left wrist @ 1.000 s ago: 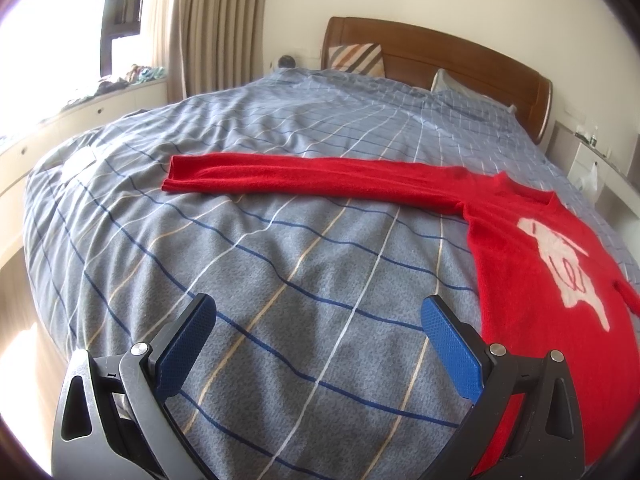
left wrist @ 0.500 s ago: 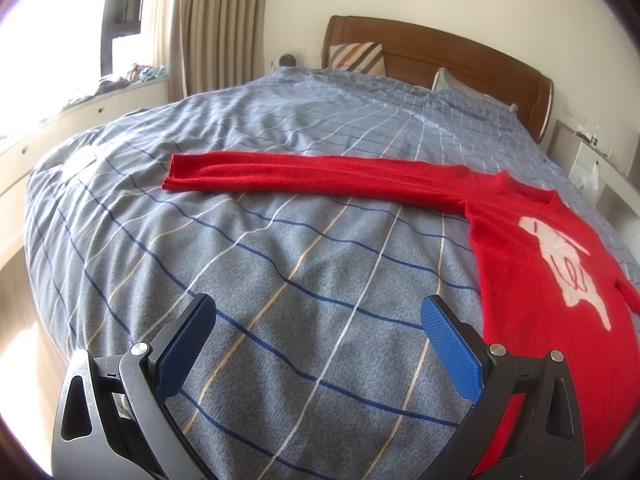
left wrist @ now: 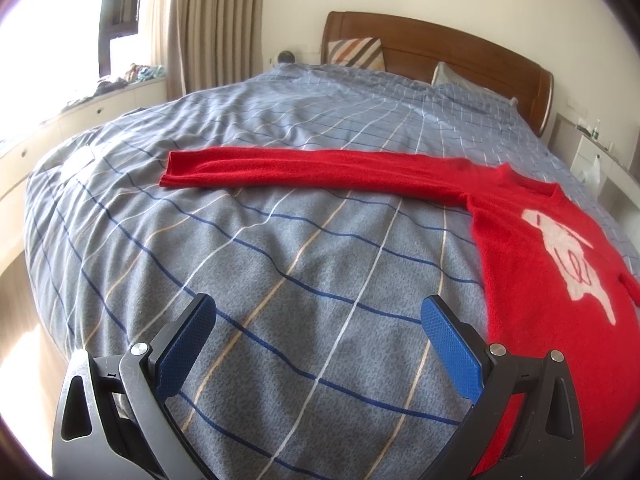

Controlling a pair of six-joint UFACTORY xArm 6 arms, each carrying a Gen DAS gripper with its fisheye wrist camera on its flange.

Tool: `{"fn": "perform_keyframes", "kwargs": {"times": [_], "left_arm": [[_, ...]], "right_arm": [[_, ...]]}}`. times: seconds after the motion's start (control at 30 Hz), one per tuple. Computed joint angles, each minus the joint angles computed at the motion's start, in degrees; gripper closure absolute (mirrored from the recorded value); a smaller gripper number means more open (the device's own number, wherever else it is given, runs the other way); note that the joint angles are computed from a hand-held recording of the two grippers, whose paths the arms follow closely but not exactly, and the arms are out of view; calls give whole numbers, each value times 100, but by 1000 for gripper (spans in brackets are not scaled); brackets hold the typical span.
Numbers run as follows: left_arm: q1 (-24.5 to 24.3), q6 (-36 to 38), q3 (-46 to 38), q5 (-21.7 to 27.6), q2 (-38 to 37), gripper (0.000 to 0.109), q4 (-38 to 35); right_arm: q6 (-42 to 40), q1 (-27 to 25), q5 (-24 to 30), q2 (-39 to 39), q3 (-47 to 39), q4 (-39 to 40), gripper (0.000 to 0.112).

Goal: Fold small clothes
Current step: 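Grasp the sleeve cuff with the right gripper and lift it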

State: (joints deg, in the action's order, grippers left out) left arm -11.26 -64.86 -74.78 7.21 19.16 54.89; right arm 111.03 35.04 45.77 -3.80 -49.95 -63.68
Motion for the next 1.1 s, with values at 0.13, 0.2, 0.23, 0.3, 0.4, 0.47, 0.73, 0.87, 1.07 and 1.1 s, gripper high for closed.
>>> {"fn": "perform_keyframes", "kwargs": {"times": [0.13,0.2,0.23,0.3,0.4,0.47,0.73,0.87,1.07,1.1], "left_arm": [[-8,38,-38,24,45,6,-56],[7,263,8,-50,41,6,-316],[9,368,15,-83,55,6,-445],[9,554,21,-127,78,6,-659],[8,555,-9,-165,113,6,-709],[19,407,-17,-182,107,6,-571],[7,454,-36,-43,118,6,-638],[8,521,-24,-26,124,6,-769],[8,634,-19,-87,145,6,-914],[11,716,-4,-136,147,6,-1018]], "right_arm": [[-263,-17,-89,-116,31,291,13],[192,-112,-421,-529,349,23,13],[704,-227,-676,-850,604,-338,13],[1750,-603,-1133,-1541,1104,-1001,13],[3392,-1694,-2198,-2388,1824,-1618,16],[4445,-2667,-3354,-2492,2186,-1732,34],[5842,-3561,-3216,-2203,2079,-2448,74],[5643,-3748,-3304,-1944,2040,-2145,106],[2592,-3517,-2836,-2151,1607,-87,108],[2268,-3389,-2697,-2070,1294,-6,108]]}}
